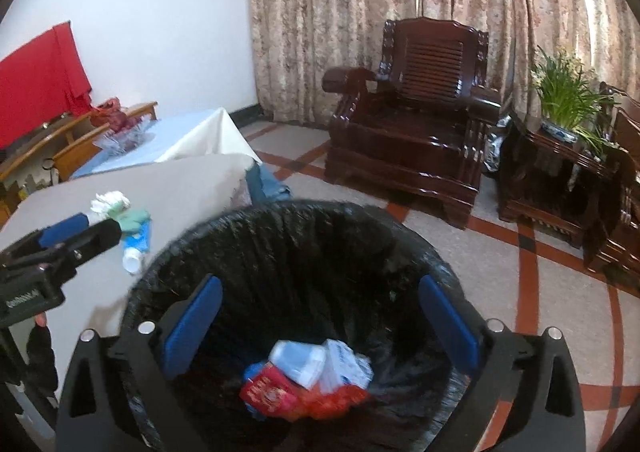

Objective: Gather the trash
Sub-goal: 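Move both open tools back toward the gloves on the table, then close the right tool on the green rubber gloves and lift them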

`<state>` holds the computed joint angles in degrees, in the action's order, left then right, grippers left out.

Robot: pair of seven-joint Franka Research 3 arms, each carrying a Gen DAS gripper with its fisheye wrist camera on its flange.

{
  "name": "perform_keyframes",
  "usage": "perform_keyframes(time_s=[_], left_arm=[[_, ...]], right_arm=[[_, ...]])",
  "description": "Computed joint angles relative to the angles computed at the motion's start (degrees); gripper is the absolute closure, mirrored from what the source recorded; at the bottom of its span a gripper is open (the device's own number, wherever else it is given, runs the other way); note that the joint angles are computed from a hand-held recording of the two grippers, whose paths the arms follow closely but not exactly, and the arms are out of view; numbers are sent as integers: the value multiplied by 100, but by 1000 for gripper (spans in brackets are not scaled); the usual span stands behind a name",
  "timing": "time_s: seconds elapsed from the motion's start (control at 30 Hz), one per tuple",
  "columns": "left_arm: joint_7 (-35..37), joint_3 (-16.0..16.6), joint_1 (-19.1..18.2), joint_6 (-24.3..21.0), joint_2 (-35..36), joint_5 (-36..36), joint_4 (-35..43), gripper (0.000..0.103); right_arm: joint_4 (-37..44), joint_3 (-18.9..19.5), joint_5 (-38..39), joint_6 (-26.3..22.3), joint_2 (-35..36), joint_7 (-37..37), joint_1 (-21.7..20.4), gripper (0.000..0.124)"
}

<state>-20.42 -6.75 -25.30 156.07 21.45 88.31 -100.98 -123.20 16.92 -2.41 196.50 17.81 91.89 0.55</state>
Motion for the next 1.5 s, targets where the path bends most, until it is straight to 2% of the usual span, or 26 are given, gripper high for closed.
perform_keyframes(time_s=[0.1,0.33,0.47,0.63,0.7,0.83,1.1,1.37,1.47,1.5], left_arm=[[-209,40,38,-255,-351,100,-390,13],[-442,-157,449,-973,-1252,153,-1417,13],[-485,-284,758,-1281,-1699,17,-1946,13],[-551,-387,1104,-1553,-2118,-147,-2483,13],[-532,-420,1212,-1628,-2190,-215,-2587,13],[-571,-424,1417,-1633,-2296,-301,-2809,13],[-660,-347,1698,-1410,-2241,-213,-2961,13],[-854,-246,1859,-1187,-2099,-27,-2925,13],[-914,-222,1893,-1151,-2080,25,-2927,13],[-932,-211,1907,-1135,-2074,41,-2929,13]], right_arm=[[159,251,-172,52,98,81,-84,27],[818,658,-513,109,581,188,40,27],[1290,834,-552,30,928,99,231,27],[1862,845,-401,-66,1367,-225,648,27],[2170,721,-274,-120,1587,-421,955,27],[2713,502,32,-333,1965,-800,1442,28],[3825,262,613,-1032,2701,-1338,2079,38],[4975,214,1051,-1869,3386,-1876,2407,51],[5324,277,1200,-2222,3576,-2151,2438,64],[5379,358,1261,-2325,3612,-2284,2399,73]])
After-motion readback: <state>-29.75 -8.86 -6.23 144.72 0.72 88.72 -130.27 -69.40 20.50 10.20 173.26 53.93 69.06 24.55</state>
